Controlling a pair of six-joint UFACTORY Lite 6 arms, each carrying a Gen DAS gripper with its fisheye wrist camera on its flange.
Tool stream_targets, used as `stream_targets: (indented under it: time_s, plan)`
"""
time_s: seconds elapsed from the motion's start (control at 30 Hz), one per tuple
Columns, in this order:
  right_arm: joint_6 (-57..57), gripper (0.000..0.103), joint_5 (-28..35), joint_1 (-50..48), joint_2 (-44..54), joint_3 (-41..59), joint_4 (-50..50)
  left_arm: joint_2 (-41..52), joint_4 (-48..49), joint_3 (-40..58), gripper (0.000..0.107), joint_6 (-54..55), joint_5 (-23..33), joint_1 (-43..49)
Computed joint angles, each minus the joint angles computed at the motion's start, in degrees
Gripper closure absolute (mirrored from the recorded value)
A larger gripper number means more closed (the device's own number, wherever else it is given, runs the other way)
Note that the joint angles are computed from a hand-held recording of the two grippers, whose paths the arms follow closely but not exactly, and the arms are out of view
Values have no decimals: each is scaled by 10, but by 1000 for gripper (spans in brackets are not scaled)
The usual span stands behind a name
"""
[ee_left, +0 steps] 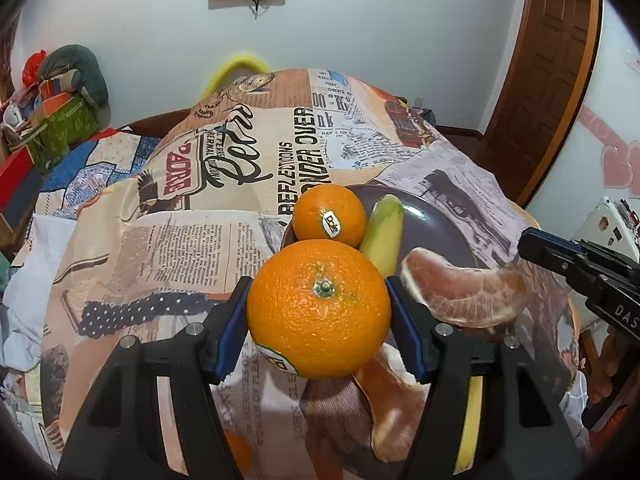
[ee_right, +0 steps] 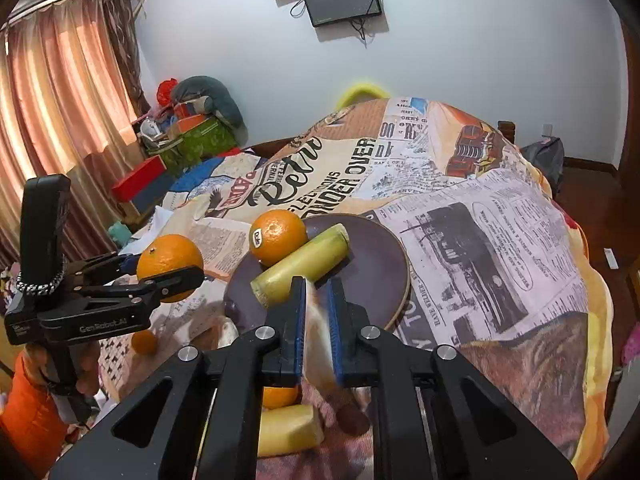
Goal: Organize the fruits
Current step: 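Place the orange on the plate with the left tool while the right tool places the pomelo segment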
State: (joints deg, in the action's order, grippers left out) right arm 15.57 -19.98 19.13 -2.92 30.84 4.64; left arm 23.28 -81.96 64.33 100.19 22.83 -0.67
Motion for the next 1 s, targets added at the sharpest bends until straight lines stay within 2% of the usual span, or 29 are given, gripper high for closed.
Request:
stream_targets:
  time_s: [0.23,0.5,0.63,0.8,1.0]
  plan:
    - [39,93,8,-15,21,17,-56,64,22,62,43,-37,-16,-8]
    - [85,92,6,-27,51,15,-104,145,132,146,43,-157,-41,-35]
    - [103,80,-1,-44,48,-4,-114,165,141,163,43,-169,-32,-43]
    - [153,80,-7,-72,38,-28,-167,183,175,191,43,-213,-8,-50]
    - [160,80,-2,-76,24,-41,-170,188,188,201,43,-233,-15,-60]
